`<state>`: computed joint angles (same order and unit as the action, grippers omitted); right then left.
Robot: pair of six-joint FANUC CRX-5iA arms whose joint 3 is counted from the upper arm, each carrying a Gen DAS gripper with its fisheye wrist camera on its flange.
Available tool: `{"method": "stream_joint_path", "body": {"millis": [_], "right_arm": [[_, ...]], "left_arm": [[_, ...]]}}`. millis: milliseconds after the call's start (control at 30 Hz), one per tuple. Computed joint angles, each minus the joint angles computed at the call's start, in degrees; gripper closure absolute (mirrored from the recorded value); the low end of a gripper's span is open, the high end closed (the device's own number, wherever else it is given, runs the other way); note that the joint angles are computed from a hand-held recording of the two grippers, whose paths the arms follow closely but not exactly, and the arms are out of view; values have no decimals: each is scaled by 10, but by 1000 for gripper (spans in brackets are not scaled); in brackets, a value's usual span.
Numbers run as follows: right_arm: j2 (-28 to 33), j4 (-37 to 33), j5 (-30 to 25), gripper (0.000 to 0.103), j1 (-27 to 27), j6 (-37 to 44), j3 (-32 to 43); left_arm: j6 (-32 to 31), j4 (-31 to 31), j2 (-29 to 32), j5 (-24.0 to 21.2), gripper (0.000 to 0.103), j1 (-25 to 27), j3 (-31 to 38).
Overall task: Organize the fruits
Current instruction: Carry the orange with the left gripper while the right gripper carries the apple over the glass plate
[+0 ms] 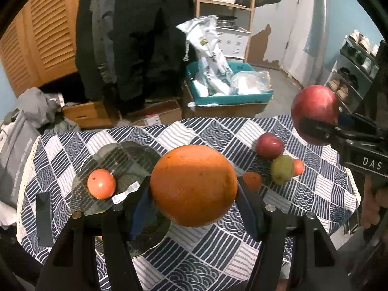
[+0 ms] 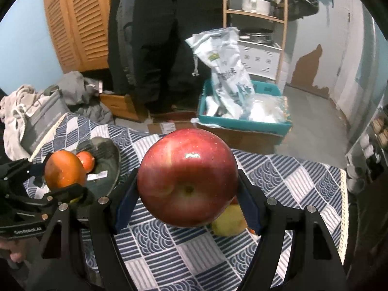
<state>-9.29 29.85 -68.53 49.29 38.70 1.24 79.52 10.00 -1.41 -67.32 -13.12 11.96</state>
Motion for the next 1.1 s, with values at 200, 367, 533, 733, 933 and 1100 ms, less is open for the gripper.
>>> {"method": "stream_joint_path", "body": {"millis": [200, 367, 533, 733, 933, 1100], "right_arm": [[32, -19, 7, 28, 3, 22, 32], [60, -41, 15, 28, 5, 47, 60], [93, -62, 18, 28, 6, 70, 90], [136, -93, 22, 28, 4, 106, 130], [173, -115, 23, 28, 1, 127, 158], [205, -144, 18, 28, -5, 153, 184]], "left_arm": [[2, 0, -6, -1, 36, 24, -12], [6, -3, -12, -1, 36, 46, -22], [10, -11, -10, -3, 36, 61, -28], [18, -17, -2, -7, 36, 79, -34], [17, -11, 8, -12, 36, 99, -47], [25, -15, 15, -17, 36, 108, -53]]}}
